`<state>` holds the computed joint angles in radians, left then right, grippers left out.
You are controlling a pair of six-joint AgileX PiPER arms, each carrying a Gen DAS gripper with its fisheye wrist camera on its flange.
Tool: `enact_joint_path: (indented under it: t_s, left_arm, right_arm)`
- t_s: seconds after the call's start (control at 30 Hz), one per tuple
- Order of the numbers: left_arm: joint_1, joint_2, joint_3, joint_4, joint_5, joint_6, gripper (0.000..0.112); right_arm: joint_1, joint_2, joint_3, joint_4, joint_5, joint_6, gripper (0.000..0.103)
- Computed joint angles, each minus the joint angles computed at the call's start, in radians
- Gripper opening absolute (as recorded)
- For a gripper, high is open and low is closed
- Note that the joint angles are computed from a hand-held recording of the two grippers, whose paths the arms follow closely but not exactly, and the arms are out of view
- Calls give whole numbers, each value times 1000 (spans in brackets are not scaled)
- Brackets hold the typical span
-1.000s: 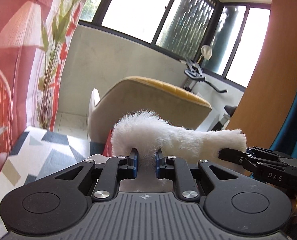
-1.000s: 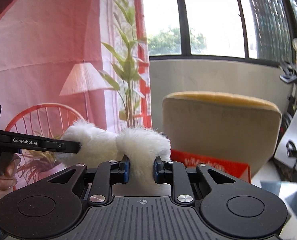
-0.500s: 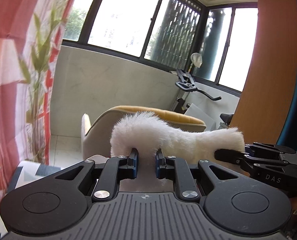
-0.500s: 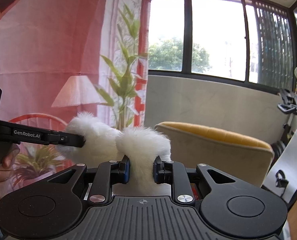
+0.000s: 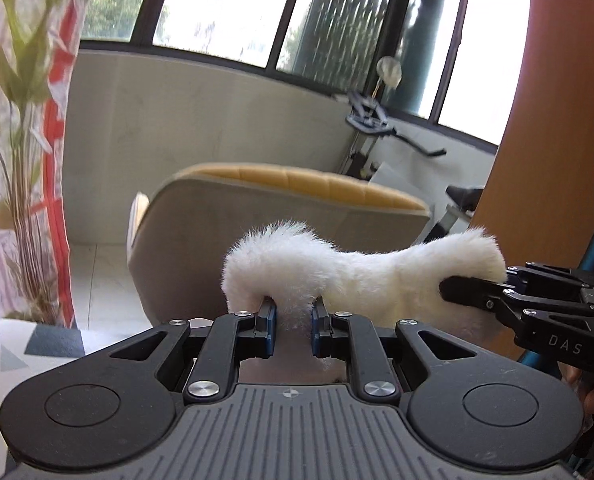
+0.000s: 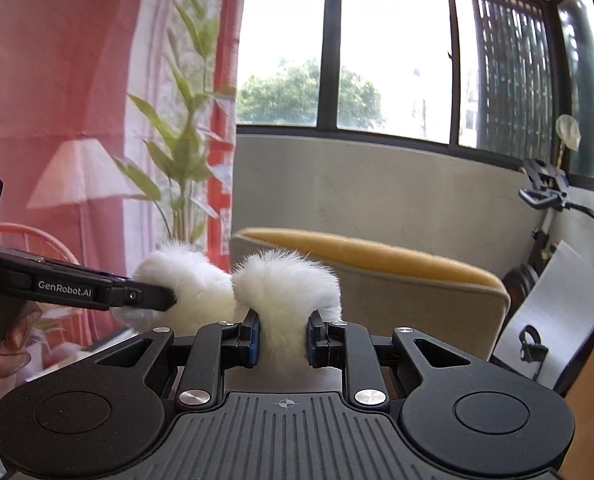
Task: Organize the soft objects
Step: 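Lift the white plush with both tools and carry it over the red box, then open both tools to drop the white plush into the red box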
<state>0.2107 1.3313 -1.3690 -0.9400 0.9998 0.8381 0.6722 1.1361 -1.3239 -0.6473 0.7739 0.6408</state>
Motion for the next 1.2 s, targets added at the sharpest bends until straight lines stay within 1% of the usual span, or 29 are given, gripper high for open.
enact_joint_path:
  t_s: [0.1,0.23,0.33,0.4,0.43,0.5,0.53,0.6,0.63,0.7,0.73,0.8,0.87,0.93,1.0,1.13,1.2]
  left_arm:
    - [-42,73,-21,63,-29,-42,18]
    - [-91,137,-34,146,-83,-76,18]
    - [-110,153,-27,171,-129,-45,18]
    - [-119,158,-29,178,-150,-28,17]
    - [-124,161,-36,205,-150,-34,18]
    - [-136,155,-28,227,-178,-35,18]
    - [-151,163,-42,255,-182,-61,18]
    - [-171,198,-74,318,-160,-104,18]
    - [-175,217,-93,345,-132,-121,18]
    - [-185,252,-129,389,-81,-148,18]
    - [-186,259,-138,404,-61,-156,18]
    - [-187,266,-154,426,-30,-172,20]
    - [-175,263,-156,418,-1,-158,31]
    - [-161,253,-156,405,10,-140,38]
    - [-143,246,-160,391,15,-126,41]
    - [-119,241,-172,364,16,-124,43]
    - [-123,240,-173,372,6,-140,43]
  right_arm:
    - [-111,29,61,103,-79,-74,19]
    - [-197,98,102,193,-156,-134,19]
    - [-225,148,125,187,-204,-132,19]
    - [-228,178,125,160,-220,-112,19]
    - [-230,193,121,155,-225,-113,19]
    - [-227,218,114,128,-227,-98,19]
    - [-235,236,108,151,-232,-121,19]
    - [-255,278,66,278,-191,-252,19]
    - [-260,298,52,306,-171,-292,19]
    - [-268,329,31,352,-131,-349,19]
    - [-271,348,16,363,-105,-356,19]
    - [-276,368,2,397,-80,-373,19]
    - [-288,390,-18,445,-49,-400,19]
    - [-291,407,-32,464,-21,-417,19]
    - [-284,423,-48,461,10,-426,19]
    - [-264,433,-59,426,69,-462,19]
    - [-279,425,-52,455,86,-491,19]
